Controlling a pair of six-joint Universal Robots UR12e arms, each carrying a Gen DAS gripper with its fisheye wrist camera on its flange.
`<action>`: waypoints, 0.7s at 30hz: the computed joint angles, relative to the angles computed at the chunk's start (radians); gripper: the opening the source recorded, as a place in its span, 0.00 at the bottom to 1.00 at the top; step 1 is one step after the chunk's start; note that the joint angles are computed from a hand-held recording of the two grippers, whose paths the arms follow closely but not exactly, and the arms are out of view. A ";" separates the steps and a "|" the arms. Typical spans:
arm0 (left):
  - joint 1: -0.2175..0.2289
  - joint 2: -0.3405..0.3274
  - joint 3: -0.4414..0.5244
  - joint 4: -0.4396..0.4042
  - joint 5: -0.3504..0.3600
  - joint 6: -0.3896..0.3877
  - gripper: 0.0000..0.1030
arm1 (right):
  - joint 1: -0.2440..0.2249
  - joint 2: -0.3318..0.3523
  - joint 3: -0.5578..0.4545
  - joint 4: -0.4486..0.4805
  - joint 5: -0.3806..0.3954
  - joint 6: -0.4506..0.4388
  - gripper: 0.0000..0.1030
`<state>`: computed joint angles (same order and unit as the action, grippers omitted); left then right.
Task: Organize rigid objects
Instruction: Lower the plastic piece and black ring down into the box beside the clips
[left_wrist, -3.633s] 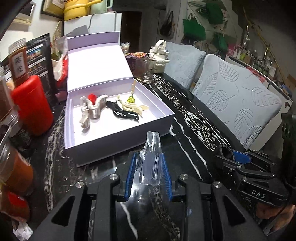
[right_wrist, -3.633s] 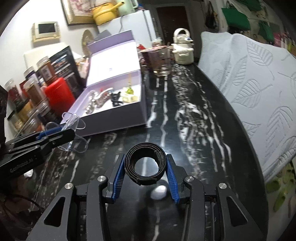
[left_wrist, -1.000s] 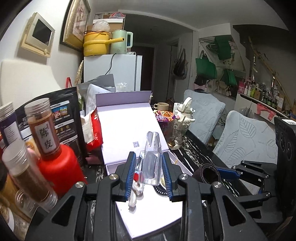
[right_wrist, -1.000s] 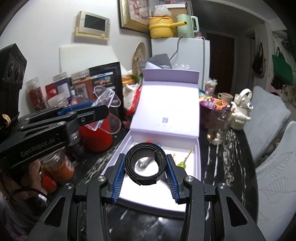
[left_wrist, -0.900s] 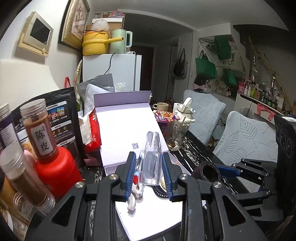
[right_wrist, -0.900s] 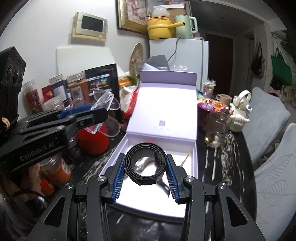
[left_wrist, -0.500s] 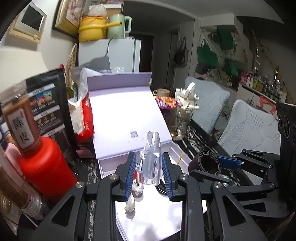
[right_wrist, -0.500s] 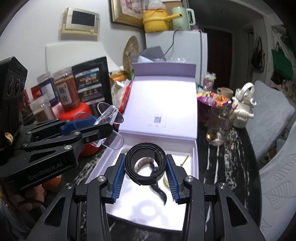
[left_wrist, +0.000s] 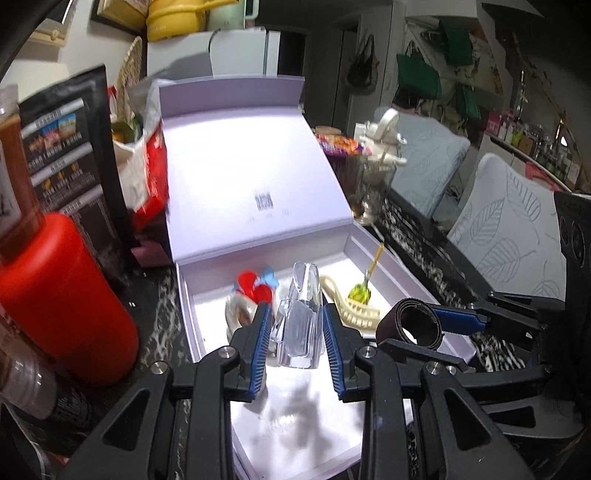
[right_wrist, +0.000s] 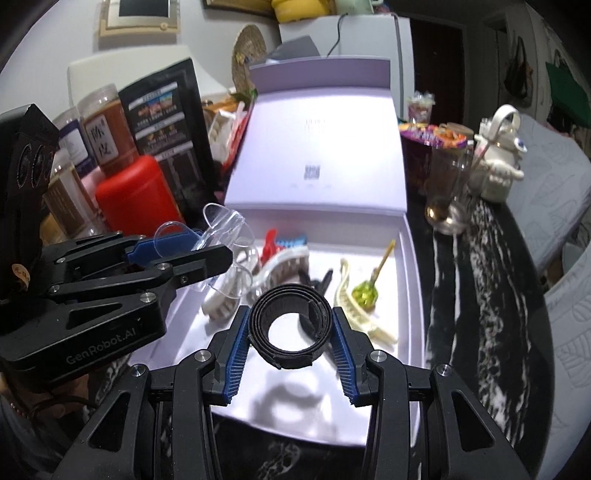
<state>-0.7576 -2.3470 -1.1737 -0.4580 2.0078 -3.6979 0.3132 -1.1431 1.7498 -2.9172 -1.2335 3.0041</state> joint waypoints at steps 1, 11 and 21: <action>0.000 -0.001 0.000 -0.006 -0.006 -0.001 0.27 | 0.000 0.001 0.001 0.006 0.000 -0.001 0.40; 0.004 -0.014 0.019 -0.087 -0.036 -0.004 0.27 | -0.002 0.015 0.000 0.064 0.010 0.001 0.40; 0.008 -0.029 0.042 -0.162 -0.042 -0.010 0.27 | 0.004 0.032 -0.025 0.121 -0.016 -0.012 0.41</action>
